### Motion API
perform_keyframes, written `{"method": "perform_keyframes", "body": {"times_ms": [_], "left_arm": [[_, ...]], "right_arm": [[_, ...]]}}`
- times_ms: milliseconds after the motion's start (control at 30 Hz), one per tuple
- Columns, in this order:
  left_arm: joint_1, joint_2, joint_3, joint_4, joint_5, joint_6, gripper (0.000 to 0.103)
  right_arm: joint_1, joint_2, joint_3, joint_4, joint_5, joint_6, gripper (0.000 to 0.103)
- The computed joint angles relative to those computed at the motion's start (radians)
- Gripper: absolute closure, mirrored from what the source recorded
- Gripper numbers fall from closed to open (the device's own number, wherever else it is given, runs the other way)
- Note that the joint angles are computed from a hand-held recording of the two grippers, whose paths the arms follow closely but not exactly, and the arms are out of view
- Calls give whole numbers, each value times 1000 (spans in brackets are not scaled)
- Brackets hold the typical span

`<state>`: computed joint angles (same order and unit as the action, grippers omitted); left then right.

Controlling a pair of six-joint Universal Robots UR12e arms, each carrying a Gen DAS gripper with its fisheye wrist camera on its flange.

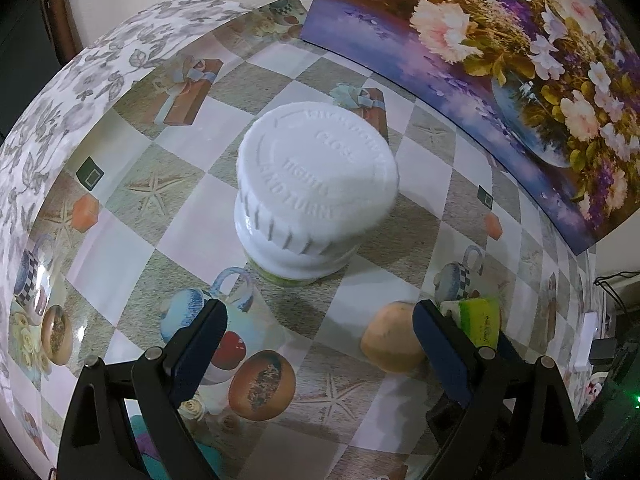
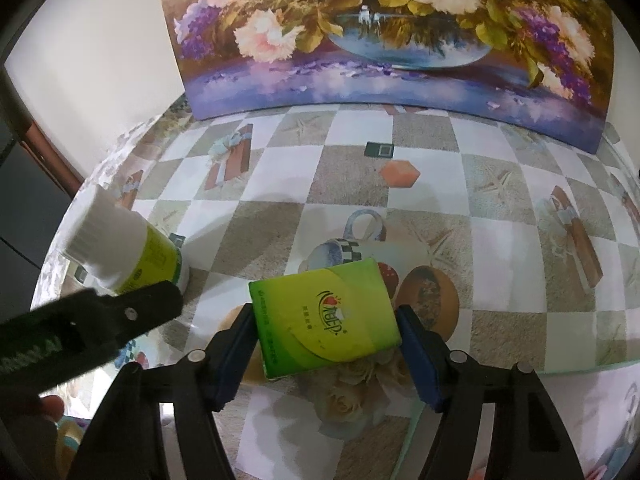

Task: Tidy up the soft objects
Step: 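Close the right tool on the green tissue pack and lift it, then grasp the beige round ball with the left tool while the right tool holds the tissue pack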

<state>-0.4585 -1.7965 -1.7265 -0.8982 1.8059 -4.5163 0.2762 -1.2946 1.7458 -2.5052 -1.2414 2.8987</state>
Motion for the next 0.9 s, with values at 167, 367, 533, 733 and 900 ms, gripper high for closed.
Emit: {"method": "perform_keyframes", "body": {"times_ms": [167,367,533,733,900], "left_arm": [[-1,1,1,6,6,2,9],[-2,5,0,13,12,4,9],[-1,-2,1,26,-2,22,9],[-5,-20,23,27,-12,70,9],[-10,-44,46,10,-20,127,10]], "right_arm": [[-10,-6,-3,6,36,9,31],[-17,-14,-7,15,28,28,31],[-31,-22,-13,15,-17,54,31],[-56,-28,-19,20,-36,96,31],[-70,-32,-22,20,-80,115,31]]}}
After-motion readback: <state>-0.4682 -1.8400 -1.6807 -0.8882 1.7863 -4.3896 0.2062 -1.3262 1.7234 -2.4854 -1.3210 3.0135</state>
